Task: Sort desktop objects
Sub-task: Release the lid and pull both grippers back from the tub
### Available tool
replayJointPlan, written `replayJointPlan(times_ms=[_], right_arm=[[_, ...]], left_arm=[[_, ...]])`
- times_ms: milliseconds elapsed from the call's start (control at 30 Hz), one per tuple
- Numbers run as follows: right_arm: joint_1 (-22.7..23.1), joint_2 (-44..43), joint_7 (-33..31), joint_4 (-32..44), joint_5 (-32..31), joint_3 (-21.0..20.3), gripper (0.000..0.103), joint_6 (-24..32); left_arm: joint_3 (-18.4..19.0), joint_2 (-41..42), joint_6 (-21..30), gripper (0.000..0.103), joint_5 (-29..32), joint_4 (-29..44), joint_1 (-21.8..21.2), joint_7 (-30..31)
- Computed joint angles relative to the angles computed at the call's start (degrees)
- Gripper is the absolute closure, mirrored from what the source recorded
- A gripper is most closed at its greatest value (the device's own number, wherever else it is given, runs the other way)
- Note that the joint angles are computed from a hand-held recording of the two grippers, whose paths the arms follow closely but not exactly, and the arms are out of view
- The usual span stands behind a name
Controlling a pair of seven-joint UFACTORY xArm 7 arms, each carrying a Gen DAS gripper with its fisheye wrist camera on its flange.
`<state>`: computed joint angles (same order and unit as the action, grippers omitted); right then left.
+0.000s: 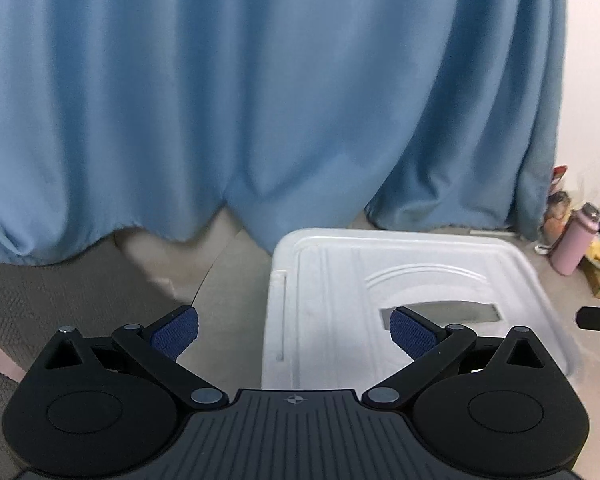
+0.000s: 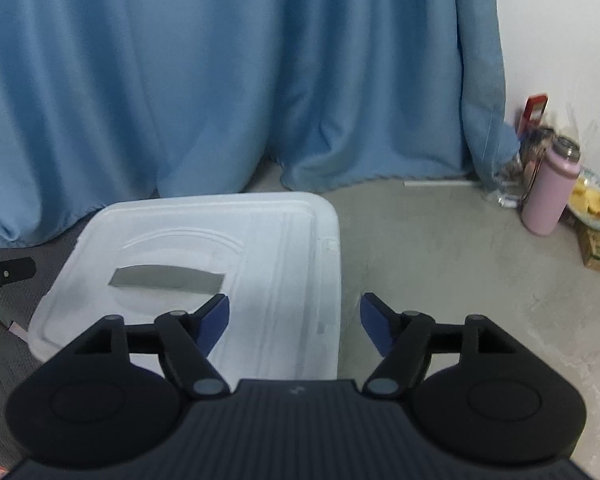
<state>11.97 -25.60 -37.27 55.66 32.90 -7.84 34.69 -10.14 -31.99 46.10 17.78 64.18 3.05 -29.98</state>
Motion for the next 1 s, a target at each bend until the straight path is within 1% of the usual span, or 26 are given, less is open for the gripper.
replayJointPlan(times_ms=[100, 267, 467, 533, 567, 667, 767, 867, 1000], right_arm=[[0.5, -5.7, -1.7, -5.7, 0.4, 0.1, 0.028, -2.8], [3.2, -16.7, -3.4, -16.6, 0.8, -2.1, 0.026, -6.8], [2.8, -29.2, 1.5, -28.3, -2.9, -1.6, 0.024, -8.1], [3.8, -33.3, 1.4, -32.3, -3.9, -2.4, 0.022, -9.7], [4.1, -35.3, 1.5, -34.2, -4.5, -2.5, 0.022, -10.4], [4.2, -41.0, 2.5, -39.8, -6.5, -2.4, 0.022, -12.4], [3.6, -46.3, 4.9, -45.0, -8.0, -1.8, 0.022, -13.5], [2.1, -52.7, 7.8, -50.7, -9.7, -1.2, 0.022, -12.8], [-0.4, -61.5, 10.5, -57.8, -12.6, -0.8, 0.022, -11.6]], left_arm=[[-2.3, -4.6, -0.3, 0.0, 1.5, -3.7, -0.1, -1.6], [-6.2, -12.9, 0.8, 0.0, 2.1, -10.4, -1.2, -3.8], [-10.0, -23.0, 3.1, 0.0, -0.8, -18.9, -4.0, -8.3], [-11.5, -25.8, 4.0, 0.0, -0.8, -21.5, -4.6, -9.2], [-13.0, -27.1, 5.0, 0.0, -0.5, -22.5, -4.7, -9.8], [-17.4, -31.6, 5.1, 0.0, 1.5, -26.4, -5.6, -11.3], [-21.7, -34.6, 6.4, 0.0, 2.7, -29.3, -6.9, -13.1], [-23.7, -36.2, 8.1, 0.0, 0.9, -32.2, -9.7, -16.4], [-24.9, -39.3, 8.9, 0.0, -2.1, -36.8, -14.0, -23.5]])
